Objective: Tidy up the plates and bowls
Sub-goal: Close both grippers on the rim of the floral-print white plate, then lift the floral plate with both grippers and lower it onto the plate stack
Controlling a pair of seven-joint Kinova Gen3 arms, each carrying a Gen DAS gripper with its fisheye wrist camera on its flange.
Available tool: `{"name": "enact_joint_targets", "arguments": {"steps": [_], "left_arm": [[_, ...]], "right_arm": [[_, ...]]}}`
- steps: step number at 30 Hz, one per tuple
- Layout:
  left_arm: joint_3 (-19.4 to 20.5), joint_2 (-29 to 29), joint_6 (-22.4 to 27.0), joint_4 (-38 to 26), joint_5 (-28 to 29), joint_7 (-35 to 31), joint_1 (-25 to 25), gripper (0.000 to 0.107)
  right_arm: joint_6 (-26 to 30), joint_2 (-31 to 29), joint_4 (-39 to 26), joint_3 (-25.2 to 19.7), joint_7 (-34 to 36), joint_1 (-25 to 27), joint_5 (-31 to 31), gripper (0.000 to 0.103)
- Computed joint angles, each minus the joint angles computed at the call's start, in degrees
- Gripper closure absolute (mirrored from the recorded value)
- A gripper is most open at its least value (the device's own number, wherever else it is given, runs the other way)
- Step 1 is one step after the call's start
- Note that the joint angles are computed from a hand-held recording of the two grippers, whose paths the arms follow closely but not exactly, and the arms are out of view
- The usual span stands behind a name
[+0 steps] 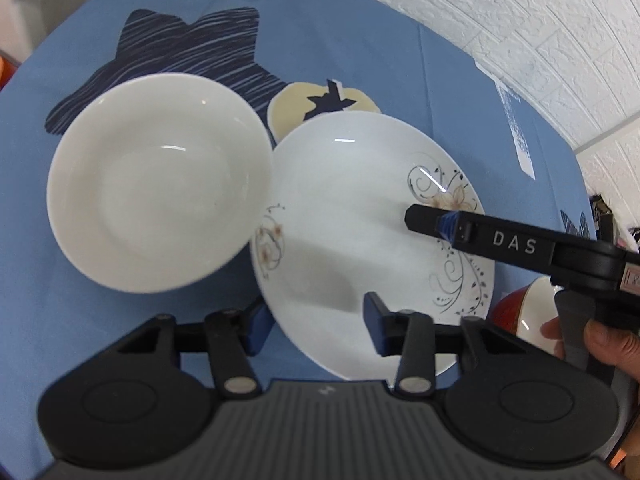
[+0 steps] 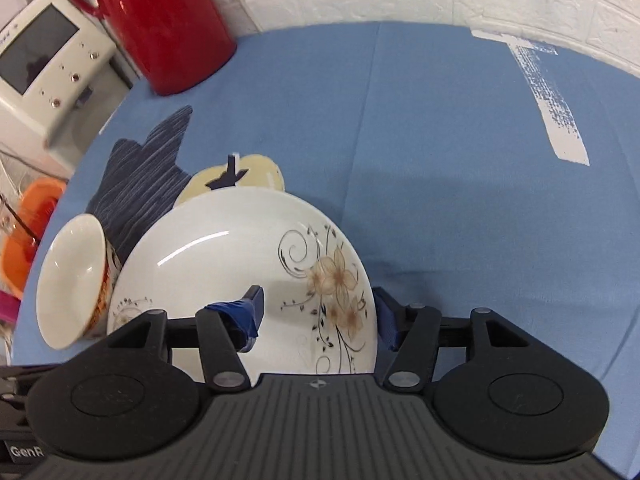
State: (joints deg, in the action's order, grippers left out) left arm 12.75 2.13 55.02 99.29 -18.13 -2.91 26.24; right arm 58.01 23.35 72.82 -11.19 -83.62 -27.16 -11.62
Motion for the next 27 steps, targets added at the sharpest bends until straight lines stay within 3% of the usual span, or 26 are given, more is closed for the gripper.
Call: {"name": "enact_joint_targets", "arguments": {"steps": [1, 3, 6, 9, 12, 14, 21, 27], "left_arm": [[0.0, 0.0, 0.5, -0.1, 0.0, -0.1, 0.0, 0.083], [-0.4, -1.0, -0.2, 1.0, 1.3, -1.1, -0.6, 0.092], [-0.5, -2.2, -1.6, 2.4, 3.2, -2.4, -1.8, 0.097], [0.5, -1.5, -0.1, 1.3, 2.1, -1.5, -1.7, 0.097], [0.9, -0.6, 1.7, 0.1, 0.2, -0.3, -0.9, 0.096], [0.8, -0.2, 2.8, -0.5, -0.8, 0.0, -0.4, 0.096], [0.3, -0.2, 2.5, -0.2, -0.5, -0.3, -0.3, 0.096], [0.3, -0.3, 2.3, 0.0, -0.9, 0.1, 0.1, 0.095]], "right_arm": [[0.1, 0.1, -0.2, -0.1, 0.3, 0.0, 0.0, 0.056], [0.7, 0.4, -0.8, 0.2, -0.4, -0.5, 0.5, 0.056], [0.2, 0.0, -0.4, 0.6, -1.5, -1.3, 1.5, 0.056], [-3.2, -1.4, 2.5, 0.3, 0.7, -1.7, 3.4, 0.069], [-4.1, -1.6, 3.3, -0.1, 1.2, 0.8, 0.6, 0.088], [-4.5, -1.8, 4.1, -0.4, 2.0, 2.3, -1.4, 0.093], [-2.4, -1.4, 2.6, -0.2, 3.0, 1.3, -0.6, 0.09], [-2.3, -1.2, 1.9, 0.4, 1.9, -1.3, 2.6, 0.072]]}}
